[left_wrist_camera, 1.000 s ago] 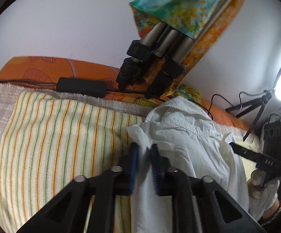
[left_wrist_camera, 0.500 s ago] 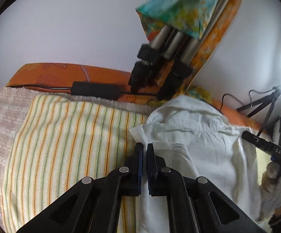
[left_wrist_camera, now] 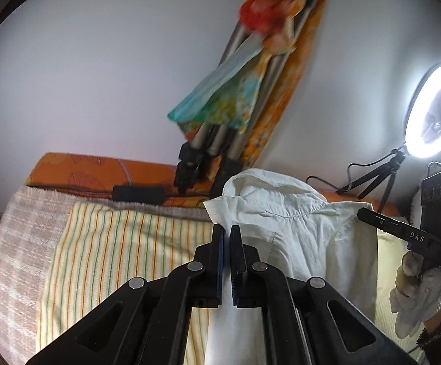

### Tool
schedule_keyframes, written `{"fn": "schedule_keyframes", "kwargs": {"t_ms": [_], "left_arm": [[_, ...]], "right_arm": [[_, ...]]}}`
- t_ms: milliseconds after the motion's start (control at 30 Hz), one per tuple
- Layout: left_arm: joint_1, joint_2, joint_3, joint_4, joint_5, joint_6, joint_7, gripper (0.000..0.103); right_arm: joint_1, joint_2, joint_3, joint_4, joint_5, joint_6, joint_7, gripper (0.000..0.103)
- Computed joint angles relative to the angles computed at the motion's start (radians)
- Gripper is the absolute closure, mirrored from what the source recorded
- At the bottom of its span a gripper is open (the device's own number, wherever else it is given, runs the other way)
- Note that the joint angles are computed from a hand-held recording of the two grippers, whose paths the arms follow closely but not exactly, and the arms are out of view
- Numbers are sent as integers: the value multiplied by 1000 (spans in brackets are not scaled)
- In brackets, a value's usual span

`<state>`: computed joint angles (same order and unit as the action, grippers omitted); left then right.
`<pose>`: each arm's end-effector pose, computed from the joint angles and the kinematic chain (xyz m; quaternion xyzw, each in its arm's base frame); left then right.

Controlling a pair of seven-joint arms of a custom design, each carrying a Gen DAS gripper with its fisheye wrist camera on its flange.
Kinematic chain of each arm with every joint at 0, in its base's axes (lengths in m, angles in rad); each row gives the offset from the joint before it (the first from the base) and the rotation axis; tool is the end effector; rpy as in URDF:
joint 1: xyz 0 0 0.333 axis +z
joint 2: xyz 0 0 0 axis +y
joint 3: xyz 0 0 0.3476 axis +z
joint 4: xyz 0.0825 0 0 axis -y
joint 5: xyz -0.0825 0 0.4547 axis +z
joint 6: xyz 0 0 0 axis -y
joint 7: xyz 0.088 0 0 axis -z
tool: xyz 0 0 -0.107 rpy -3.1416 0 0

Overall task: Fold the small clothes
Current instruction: 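Hold the collar with both tools and fold it over toward the hem fold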

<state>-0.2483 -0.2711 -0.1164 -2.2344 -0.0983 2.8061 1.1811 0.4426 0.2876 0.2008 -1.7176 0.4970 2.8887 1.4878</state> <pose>0.5387 -0.2064 0.5856 -0.6748 0.6144 -0.3822 0.1449 0.6342 0.4196 0.5224 -0.7096 0.5421 -0.0410 0.4481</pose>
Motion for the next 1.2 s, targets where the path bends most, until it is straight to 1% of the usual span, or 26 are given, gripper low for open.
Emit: {"fn": "schedule_keyframes", "kwargs": {"t_ms": [33, 100, 133, 200, 233, 333, 433, 500, 567, 700, 800, 900, 1000, 1033, 1167, 1200], "left_arm": [[1, -20, -2, -8, 5, -1, 0, 103], [-9, -63, 6, -31, -4, 1, 9, 103], [-6, -65, -1, -29, 5, 6, -3, 103], [-11, -117, -3, -59, 15, 5, -13, 103], [-4, -124, -17, -55, 34, -1, -36, 103], [-11, -197, -20, -104, 60, -10, -65, 103], [-19, -263, -26, -143, 86, -26, -100, 103], [-28, -303, -24, -175, 100, -30, -112, 103], [-33, -360, -33, -212, 119, -49, -131, 103], [-53, -481, -46, -293, 149, -95, -164, 103], [-71, -565, -58, -343, 163, -136, -196, 103], [-97, -644, -78, -396, 166, -183, -245, 103], [-132, -707, -95, -440, 170, -238, -285, 103], [-147, -730, -101, -457, 166, -261, -303, 103], [-202, -774, -120, -491, 169, -344, -336, 103], [-216, -785, -127, -496, 174, -371, -337, 103]], "right_arm": [[-21, -19, 27, -16, 41, 9, -45, 99], [-45, -64, 60, -49, 119, 20, -122, 99], [-49, -84, 70, -63, 156, 22, -157, 99], [-43, -122, 72, -88, 205, 22, -209, 99], [-38, -146, 71, -107, 232, 22, -236, 99], [-11, -218, 55, -170, 296, 29, -293, 99], [25, -290, 35, -242, 369, 33, -341, 99], [53, -336, 21, -287, 375, 36, -337, 99], [79, -373, 12, -323, 353, 37, -311, 99], [116, -456, 16, -414, 241, 50, -224, 99], [147, -522, 14, -489, 188, 53, -176, 99], [176, -575, 9, -559, 154, 55, -143, 99], [227, -630, -14, -631, 173, 52, -133, 99], [230, -644, -10, -654, 165, 51, -117, 99], [203, -680, 38, -723, 62, 34, -23, 99], [172, -689, 70, -736, 5, 24, 20, 99]]}}
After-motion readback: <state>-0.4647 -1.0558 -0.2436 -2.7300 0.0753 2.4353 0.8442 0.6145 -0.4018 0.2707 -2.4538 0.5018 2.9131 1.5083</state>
